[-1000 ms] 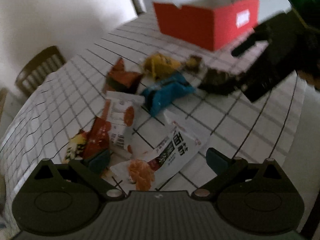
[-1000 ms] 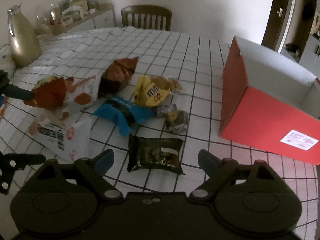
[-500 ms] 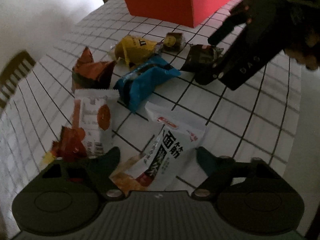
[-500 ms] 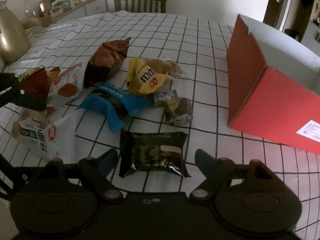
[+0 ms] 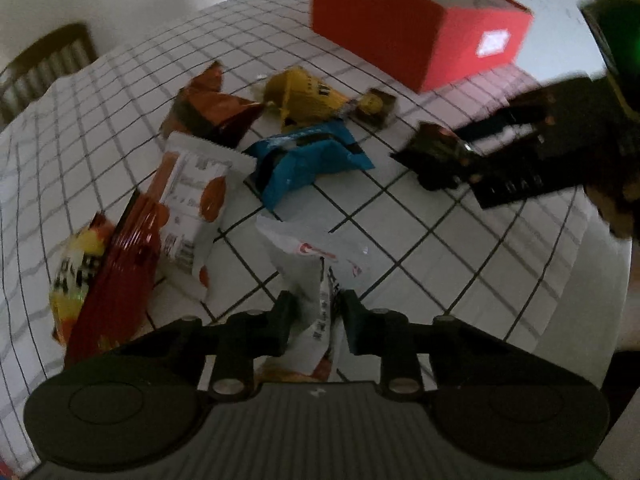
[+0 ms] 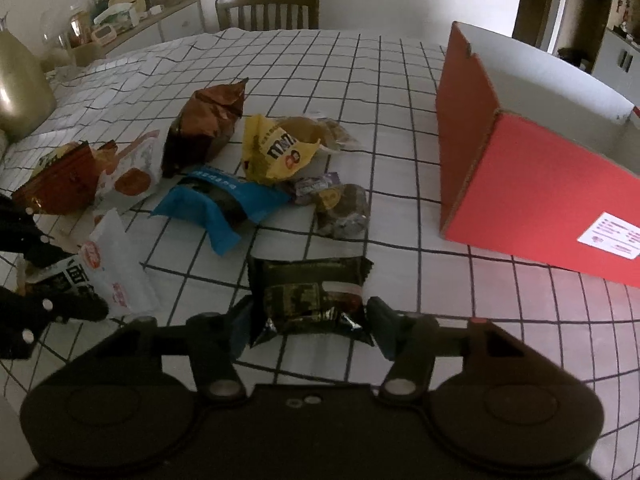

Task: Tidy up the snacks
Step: 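Grasp the white bread packet with the left tool while the right tool grasps the dark chocolate packet, then carry the white packet and dark packet over the red box with both tools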

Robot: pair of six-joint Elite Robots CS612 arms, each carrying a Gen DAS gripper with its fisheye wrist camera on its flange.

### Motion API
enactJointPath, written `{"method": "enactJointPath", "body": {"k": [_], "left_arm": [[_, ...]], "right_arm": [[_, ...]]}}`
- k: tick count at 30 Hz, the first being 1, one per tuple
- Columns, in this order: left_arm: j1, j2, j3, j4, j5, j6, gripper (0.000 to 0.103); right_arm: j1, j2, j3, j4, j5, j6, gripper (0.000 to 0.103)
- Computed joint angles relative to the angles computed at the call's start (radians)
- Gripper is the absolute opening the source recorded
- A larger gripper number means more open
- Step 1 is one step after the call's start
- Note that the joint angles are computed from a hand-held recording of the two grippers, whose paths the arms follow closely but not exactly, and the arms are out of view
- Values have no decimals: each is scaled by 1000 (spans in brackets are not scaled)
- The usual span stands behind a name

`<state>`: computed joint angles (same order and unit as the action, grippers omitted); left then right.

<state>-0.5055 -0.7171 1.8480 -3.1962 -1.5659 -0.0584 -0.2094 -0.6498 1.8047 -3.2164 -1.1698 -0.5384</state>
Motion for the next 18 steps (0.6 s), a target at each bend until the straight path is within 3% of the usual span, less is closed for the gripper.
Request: {"method": "enactJointPath", "body": {"k": [10,18], "left_arm": [[-28,-20,42,-45,90,-313,24],[-61,-52,54,-39,156,-454,24]], "right_arm": [[-33,-39,52,-18,36,5,56],[-62,-90,94,-37,90,-9,56]]}}
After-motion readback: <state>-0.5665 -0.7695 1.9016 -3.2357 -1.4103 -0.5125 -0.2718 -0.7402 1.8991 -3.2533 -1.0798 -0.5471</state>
